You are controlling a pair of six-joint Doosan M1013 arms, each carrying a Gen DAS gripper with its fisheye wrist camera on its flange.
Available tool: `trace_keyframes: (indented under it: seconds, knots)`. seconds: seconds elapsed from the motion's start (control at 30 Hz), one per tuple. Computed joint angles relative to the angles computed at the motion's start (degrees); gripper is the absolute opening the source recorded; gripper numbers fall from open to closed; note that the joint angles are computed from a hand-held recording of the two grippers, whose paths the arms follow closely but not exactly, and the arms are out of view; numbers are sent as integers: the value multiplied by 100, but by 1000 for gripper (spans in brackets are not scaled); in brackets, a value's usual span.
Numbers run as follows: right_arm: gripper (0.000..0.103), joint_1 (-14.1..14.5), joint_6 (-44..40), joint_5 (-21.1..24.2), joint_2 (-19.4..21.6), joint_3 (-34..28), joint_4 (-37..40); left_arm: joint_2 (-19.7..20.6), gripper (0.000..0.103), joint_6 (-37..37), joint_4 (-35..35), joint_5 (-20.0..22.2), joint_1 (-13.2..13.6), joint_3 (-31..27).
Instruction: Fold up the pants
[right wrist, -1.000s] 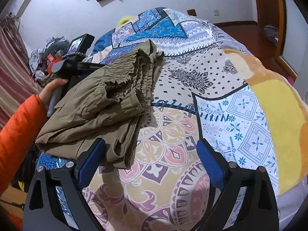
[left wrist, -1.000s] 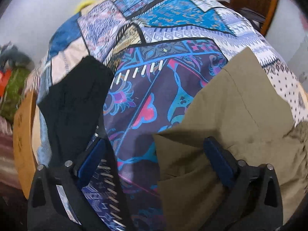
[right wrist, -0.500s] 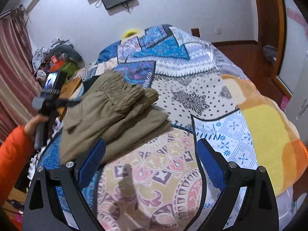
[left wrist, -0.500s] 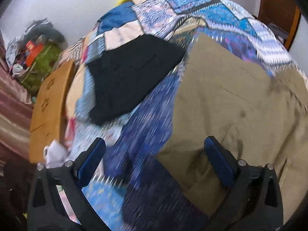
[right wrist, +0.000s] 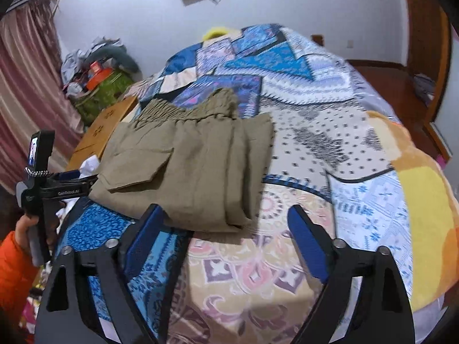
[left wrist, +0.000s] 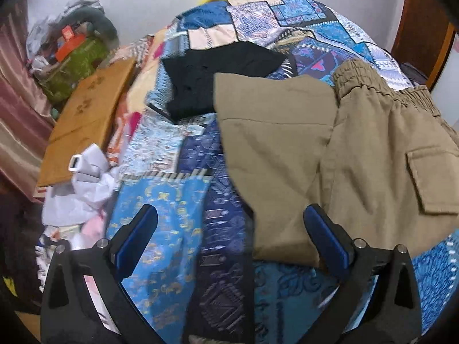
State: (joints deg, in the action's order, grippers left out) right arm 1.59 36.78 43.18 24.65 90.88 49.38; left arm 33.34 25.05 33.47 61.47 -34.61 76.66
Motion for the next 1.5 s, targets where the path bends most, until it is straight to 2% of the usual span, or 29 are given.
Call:
trace_keyframes:
  seconds: [0.07,0.1,0.2,0.27,0.33,0.37,0.47,0.5,0.53,0.57,0.67,0.7,0.87,0.93,1.0,1.1,1.3,1.5]
  knots:
    - [81,0,-51,-27,-8,-33,59,25,96,-24,277,319,-39,-88]
    - [81,-9,-154,-75,-32,-23,165,-17,95,-45,373,359,-52,-65]
    - [81,-53,-418,-141,-66,-16,469,-233,95,-162,377,-56,-4,132]
    - [81,-51,-427,-228,-43,-51,552,-357,95,-274,208,-478,49,253]
    - [81,-11,-302,-413,-5,-58,534,-363,95,-287,2,-720,88,282]
    - [78,0,-233,-395,26,-82,492,-330,94,-171,-148,-821,109,278]
    - [64,79,60,-231,161,-188,25,-75,84,232,-426,-478,118,104]
    - [62,110,94,-211,196,-195,-148,-95,84,165,-403,-628,119,200]
    - [62,121,49,-231,203,-162,-179,-143,84,17,-330,-775,123,300]
    - [62,111,-33,-256,195,-126,-120,-167,84,-47,-298,-729,123,336]
    - [62,63,-189,-236,176,-71,100,-138,84,-254,56,-182,63,352]
    - [62,50,-203,-207,180,-72,152,-147,84,-275,70,-124,63,401]
    - [62,51,-263,-332,172,-5,314,-291,83,-418,-153,-262,158,606]
    - [62,54,-184,-273,182,-48,150,-339,82,-485,-123,-268,180,599]
    - [62,53,-114,-193,176,-107,8,-418,82,-535,-58,-455,195,586]
    - [63,61,-22,-98,182,-233,-187,-418,83,-259,-111,-667,220,411]
    - [63,69,-138,144,342,-642,-81,-100,83,565,-334,-1007,207,-285]
    - [63,229,-398,343,637,-1138,-394,328,83,1545,-613,-1034,175,-1011]
